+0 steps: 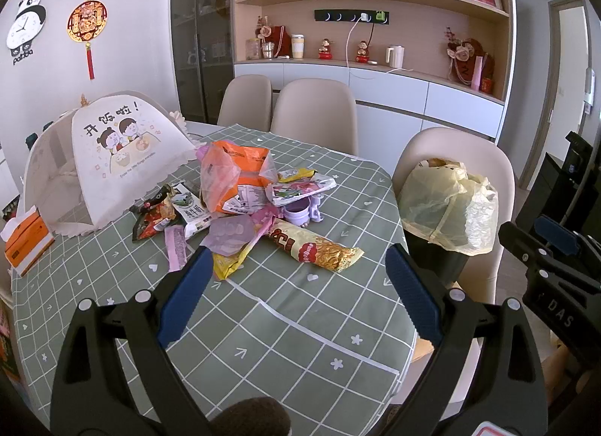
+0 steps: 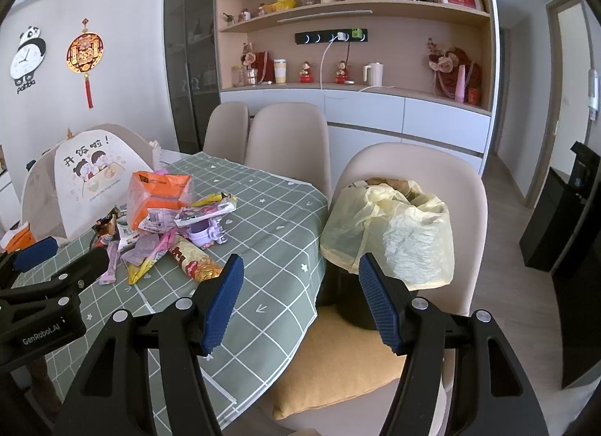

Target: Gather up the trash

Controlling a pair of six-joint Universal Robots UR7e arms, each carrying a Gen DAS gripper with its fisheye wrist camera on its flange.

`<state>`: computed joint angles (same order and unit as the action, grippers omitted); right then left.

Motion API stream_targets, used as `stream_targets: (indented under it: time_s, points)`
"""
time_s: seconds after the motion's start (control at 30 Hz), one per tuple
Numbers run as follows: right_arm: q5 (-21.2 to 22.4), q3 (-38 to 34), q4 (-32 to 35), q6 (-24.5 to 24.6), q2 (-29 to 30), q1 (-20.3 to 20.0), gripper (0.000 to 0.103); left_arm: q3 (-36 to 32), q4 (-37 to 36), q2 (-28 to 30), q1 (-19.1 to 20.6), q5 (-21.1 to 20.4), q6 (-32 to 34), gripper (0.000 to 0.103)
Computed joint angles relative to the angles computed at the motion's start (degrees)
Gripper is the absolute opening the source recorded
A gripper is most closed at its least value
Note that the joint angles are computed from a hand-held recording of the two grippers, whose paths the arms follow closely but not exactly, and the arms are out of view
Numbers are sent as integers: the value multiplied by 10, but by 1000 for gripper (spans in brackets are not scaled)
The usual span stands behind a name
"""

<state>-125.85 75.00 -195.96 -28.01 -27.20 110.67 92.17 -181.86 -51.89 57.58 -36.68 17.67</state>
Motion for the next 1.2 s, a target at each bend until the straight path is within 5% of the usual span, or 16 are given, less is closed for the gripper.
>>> stream_targets:
  time_s: [1.2]
  points:
    - [1, 2, -9, 0, -2, -2, 61, -1, 4, 1, 0, 0, -4, 89]
